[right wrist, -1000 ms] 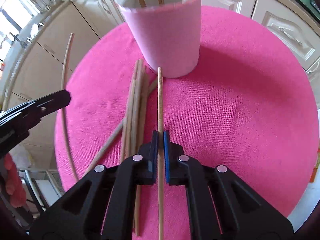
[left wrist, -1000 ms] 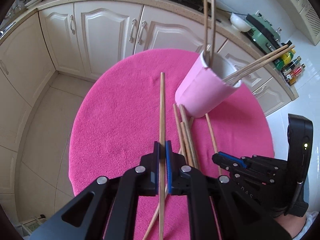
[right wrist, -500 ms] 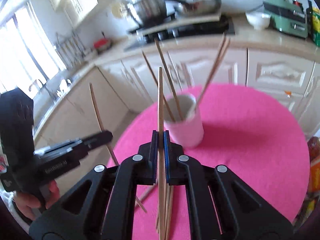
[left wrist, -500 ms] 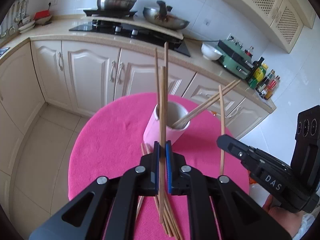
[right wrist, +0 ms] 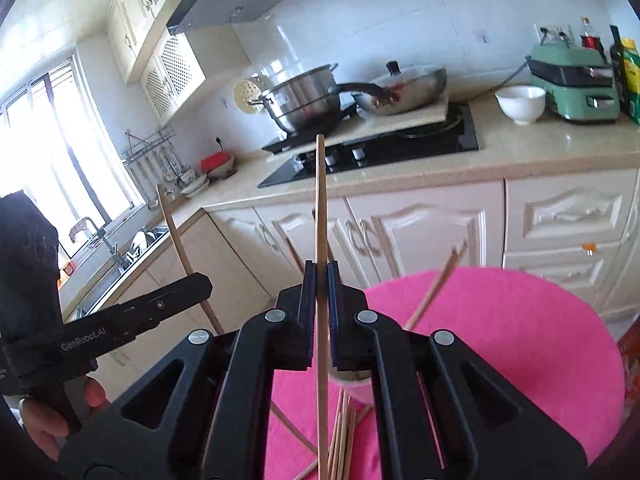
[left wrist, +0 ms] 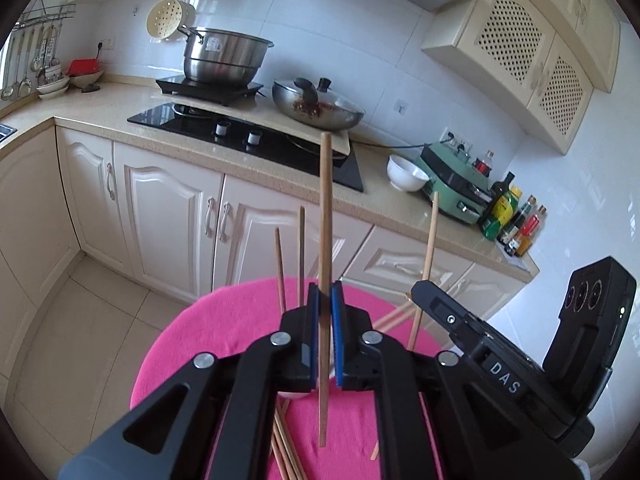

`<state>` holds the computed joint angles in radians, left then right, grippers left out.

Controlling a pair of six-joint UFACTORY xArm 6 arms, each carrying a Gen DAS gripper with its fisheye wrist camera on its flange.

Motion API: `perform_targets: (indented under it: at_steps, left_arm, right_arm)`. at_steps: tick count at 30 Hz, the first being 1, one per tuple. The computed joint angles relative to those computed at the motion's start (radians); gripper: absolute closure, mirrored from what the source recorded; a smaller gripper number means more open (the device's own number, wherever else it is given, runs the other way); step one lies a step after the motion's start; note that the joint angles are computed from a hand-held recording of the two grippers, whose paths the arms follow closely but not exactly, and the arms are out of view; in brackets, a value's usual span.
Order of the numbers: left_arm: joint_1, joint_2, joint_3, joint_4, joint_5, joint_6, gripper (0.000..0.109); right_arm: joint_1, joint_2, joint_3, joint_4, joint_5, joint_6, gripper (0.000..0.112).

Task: Organize utensils
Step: 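Lift the held chopsticks over the pink cup and release them inside with both grippers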

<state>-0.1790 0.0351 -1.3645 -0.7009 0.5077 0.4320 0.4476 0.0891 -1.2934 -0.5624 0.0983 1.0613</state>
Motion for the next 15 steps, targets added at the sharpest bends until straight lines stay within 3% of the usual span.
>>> perform_targets:
  at_steps: [10, 15]
  left_arm:
    - [-0.011, 0.112, -0.138, -0.003, -0.049, -0.042, 0.102]
    - [-0.03, 0.152, -0.164, 0.032, -0.13, -0.044, 0.102]
  right_arm:
    - [-0.03, 0.13, -0.138, 0.054, -0.046, -0.095, 0.106]
    - [-0.05, 0.187, -0.212, -0.073, -0.048, 0.015, 0.106]
